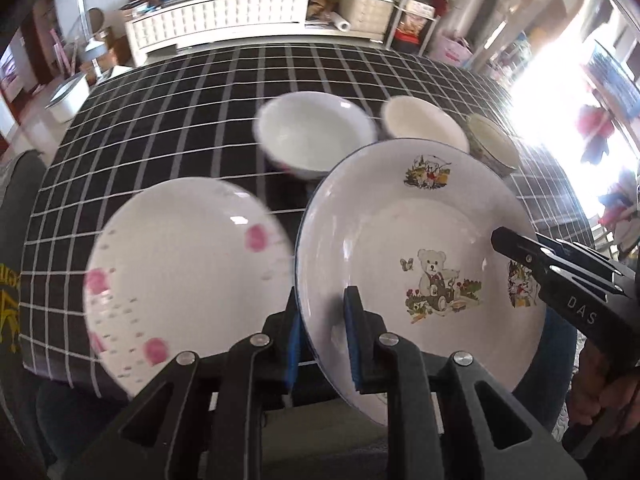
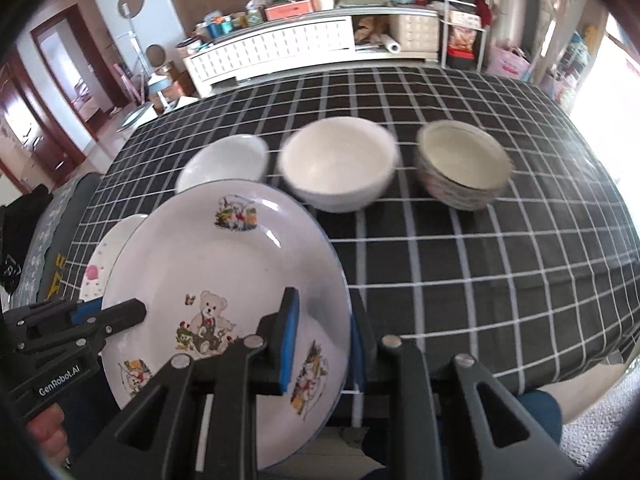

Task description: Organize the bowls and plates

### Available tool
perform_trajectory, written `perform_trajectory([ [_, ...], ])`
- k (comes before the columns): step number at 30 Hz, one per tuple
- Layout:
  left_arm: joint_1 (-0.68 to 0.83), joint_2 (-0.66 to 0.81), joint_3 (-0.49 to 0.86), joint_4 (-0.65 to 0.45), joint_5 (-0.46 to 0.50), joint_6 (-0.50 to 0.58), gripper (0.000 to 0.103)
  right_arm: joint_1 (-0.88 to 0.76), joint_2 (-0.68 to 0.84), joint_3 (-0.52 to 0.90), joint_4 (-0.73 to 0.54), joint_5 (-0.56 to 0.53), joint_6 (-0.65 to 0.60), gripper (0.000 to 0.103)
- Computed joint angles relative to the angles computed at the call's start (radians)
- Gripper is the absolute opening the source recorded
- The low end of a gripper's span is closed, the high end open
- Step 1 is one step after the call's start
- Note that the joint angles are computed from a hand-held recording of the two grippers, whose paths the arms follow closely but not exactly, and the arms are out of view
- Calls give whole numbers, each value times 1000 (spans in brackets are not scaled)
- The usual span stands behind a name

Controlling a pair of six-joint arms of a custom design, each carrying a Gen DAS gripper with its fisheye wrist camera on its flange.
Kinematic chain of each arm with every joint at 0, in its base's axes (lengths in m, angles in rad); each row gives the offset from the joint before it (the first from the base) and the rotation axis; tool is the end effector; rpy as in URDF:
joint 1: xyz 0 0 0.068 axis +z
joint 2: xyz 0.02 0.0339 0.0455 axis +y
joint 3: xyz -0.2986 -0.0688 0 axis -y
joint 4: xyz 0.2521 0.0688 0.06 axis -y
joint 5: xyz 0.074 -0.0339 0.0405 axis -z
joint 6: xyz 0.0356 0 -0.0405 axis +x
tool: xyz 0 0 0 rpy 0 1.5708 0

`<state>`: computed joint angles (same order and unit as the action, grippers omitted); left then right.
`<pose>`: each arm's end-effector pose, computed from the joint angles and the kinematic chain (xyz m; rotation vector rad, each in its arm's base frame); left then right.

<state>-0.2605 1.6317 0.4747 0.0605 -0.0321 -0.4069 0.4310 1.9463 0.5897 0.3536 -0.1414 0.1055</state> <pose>0.2366 -0.0619 0.1074 -0.2062 2.6701 -0.1714 0.2709 0.1301 0.0656 -0.4753 2.5621 0.3794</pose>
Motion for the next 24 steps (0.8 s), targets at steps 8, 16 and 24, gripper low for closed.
perform_trajectory([
  [8,206,-92,-112,14,61,96,17,147,49,76,-37,26,60,28],
  [16,417,-158,-174,8,128,211,17,260,110,164,-83,48,94,28],
  [24,550,-153,-210,16,173,285,17,325,167,234,-129,68,113,28],
])
